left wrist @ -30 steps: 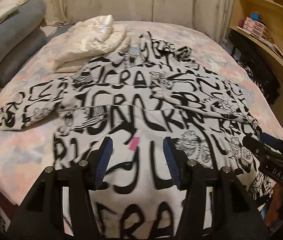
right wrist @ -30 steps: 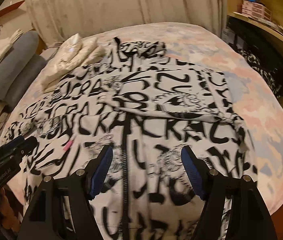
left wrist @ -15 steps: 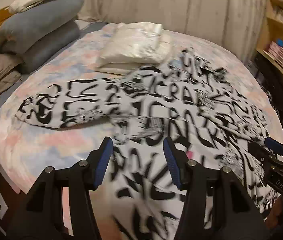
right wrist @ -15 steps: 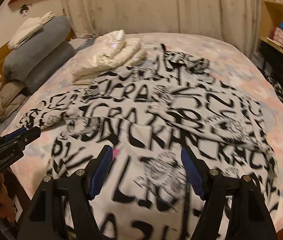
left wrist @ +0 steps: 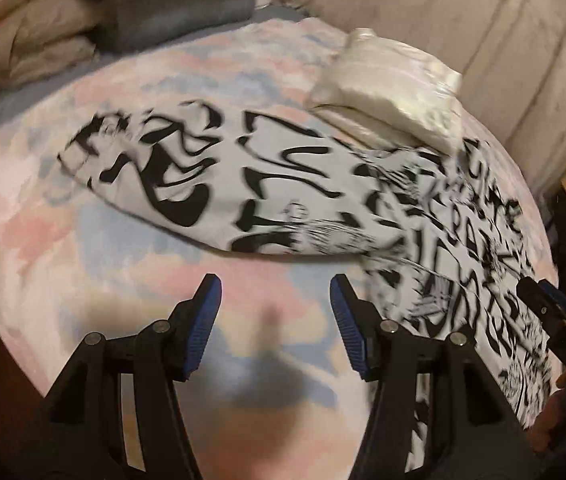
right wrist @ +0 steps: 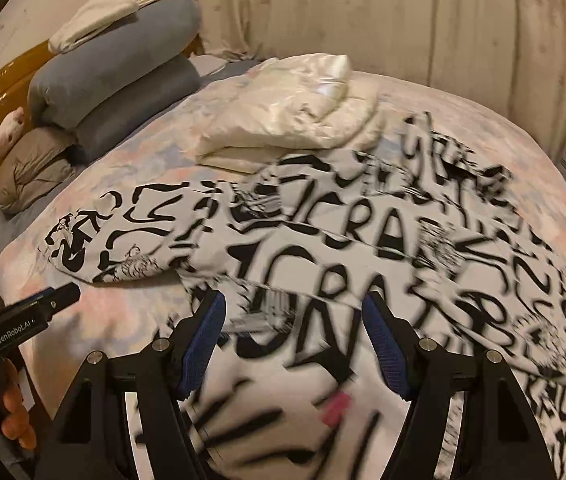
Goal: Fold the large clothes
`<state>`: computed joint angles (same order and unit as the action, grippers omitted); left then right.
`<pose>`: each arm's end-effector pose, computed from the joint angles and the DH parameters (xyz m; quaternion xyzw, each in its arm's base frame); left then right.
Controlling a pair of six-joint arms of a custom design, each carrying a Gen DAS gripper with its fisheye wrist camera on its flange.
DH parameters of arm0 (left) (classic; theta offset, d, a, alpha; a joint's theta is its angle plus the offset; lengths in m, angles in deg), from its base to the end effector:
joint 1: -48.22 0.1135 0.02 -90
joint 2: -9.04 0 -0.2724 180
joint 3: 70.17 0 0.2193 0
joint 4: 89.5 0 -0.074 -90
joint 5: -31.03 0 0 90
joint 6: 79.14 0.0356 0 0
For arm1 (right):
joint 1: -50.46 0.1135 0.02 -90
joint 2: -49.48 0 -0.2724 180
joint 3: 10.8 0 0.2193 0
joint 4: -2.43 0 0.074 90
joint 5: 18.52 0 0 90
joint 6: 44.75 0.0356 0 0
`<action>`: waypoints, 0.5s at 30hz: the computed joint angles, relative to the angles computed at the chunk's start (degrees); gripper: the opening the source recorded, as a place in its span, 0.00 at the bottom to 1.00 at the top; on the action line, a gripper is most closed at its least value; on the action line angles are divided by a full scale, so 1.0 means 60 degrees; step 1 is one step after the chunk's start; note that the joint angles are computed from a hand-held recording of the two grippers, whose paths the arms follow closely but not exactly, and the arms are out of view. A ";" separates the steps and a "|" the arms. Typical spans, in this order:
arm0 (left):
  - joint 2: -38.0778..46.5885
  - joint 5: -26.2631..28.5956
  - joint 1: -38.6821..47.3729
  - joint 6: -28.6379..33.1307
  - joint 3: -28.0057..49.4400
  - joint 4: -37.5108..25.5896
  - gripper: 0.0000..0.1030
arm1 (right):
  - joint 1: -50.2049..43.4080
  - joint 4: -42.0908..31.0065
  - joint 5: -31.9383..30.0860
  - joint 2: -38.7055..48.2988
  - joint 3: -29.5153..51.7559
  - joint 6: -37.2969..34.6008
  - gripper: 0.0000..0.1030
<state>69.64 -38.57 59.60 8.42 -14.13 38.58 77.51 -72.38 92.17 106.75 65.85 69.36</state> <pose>0.1634 0.0202 0.2439 -0.0627 0.9417 -0.1469 0.2962 0.1308 0.0527 0.3271 0.0292 0.9404 -0.0285 0.3377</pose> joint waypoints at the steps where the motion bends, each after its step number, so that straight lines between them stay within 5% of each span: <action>1: 0.0572 0.0439 0.0608 0.0278 -0.0096 0.0379 0.52 | 0.0041 0.0448 -0.0027 0.0398 -0.0066 -0.0021 0.69; 10: 0.4260 0.2357 0.2656 0.0523 0.0170 0.2512 0.52 | 0.0240 0.4017 -0.0439 0.3910 -0.0099 -0.0301 0.67; 15: 0.5748 0.3128 0.3154 0.0085 0.0734 0.3329 0.52 | 0.0296 0.5220 -0.0986 0.5798 0.0331 -0.0398 0.49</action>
<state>104.13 -19.80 78.52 8.93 -9.73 58.55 79.29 -41.06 86.25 141.54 67.84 66.97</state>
